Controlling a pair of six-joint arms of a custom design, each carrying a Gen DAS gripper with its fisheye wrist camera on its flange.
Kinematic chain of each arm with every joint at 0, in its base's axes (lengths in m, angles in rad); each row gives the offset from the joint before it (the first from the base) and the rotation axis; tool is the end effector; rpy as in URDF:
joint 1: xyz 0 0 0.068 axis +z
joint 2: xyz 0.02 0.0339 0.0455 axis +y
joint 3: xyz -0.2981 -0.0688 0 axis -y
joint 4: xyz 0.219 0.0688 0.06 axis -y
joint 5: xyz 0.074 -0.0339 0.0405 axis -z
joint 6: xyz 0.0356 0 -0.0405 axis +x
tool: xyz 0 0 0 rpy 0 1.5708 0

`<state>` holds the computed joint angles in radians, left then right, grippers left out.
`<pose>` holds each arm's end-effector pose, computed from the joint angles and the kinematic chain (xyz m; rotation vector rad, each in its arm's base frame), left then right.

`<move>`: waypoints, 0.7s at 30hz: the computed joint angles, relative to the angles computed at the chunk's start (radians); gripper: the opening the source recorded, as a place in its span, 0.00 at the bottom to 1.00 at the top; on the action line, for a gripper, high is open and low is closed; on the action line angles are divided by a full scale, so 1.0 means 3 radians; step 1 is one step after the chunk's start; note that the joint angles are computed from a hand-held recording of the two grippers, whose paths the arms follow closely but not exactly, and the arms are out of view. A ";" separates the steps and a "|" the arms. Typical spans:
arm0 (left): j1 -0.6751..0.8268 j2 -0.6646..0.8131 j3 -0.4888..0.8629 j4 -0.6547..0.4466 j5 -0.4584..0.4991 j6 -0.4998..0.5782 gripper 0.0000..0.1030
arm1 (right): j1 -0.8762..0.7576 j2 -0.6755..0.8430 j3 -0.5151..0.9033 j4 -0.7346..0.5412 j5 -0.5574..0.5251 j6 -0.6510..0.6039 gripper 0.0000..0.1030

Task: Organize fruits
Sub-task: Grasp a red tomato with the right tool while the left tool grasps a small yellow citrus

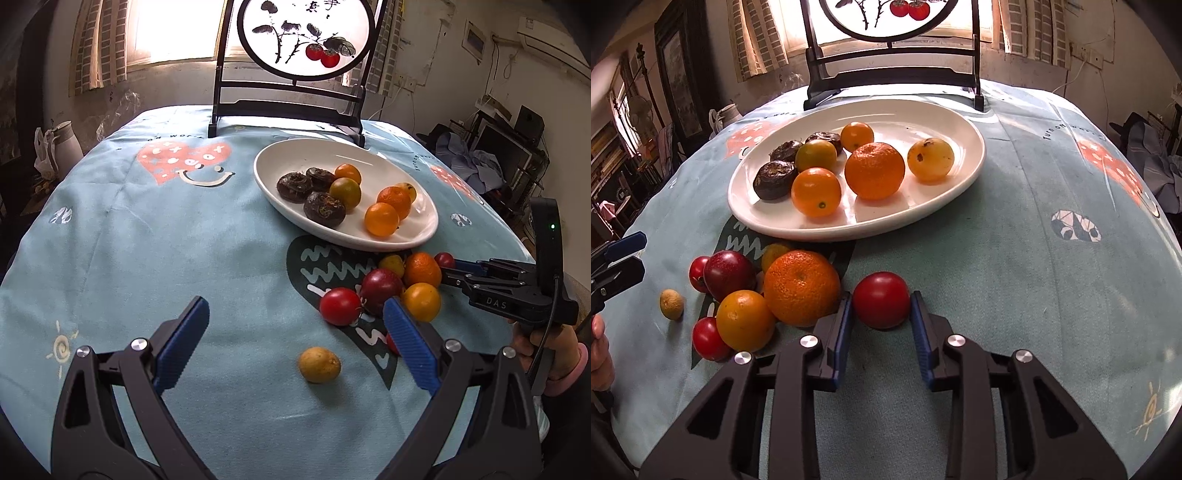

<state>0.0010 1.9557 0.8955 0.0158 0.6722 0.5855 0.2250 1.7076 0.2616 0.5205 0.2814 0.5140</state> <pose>0.3425 -0.0218 0.1400 0.9030 2.2214 -0.6125 0.2094 0.0378 0.1125 0.4663 2.4011 -0.0277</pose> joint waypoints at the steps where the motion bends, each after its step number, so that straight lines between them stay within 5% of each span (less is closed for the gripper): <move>1: -0.0007 0.0010 0.0018 -0.0066 0.0004 0.0081 0.94 | -0.0015 -0.0042 -0.0050 0.0059 -0.0006 0.0017 0.30; 3: -0.0031 0.0010 0.0022 -0.0201 0.0022 0.0342 0.93 | -0.0055 -0.0156 -0.0163 0.0173 -0.0012 0.0065 0.30; 9: -0.0141 0.0027 -0.0050 -0.0479 -0.0038 0.1000 0.54 | -0.0176 -0.0140 -0.0191 0.0191 -0.0160 0.0124 0.30; 21: -0.0135 0.0168 0.0068 -0.0478 -0.0217 0.0903 0.49 | -0.0147 -0.0103 -0.0173 0.0168 -0.0152 0.0137 0.30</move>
<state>-0.0395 2.0062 0.9159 -0.1276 0.6072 0.8565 0.1809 1.6766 0.2097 0.5710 0.2359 0.5551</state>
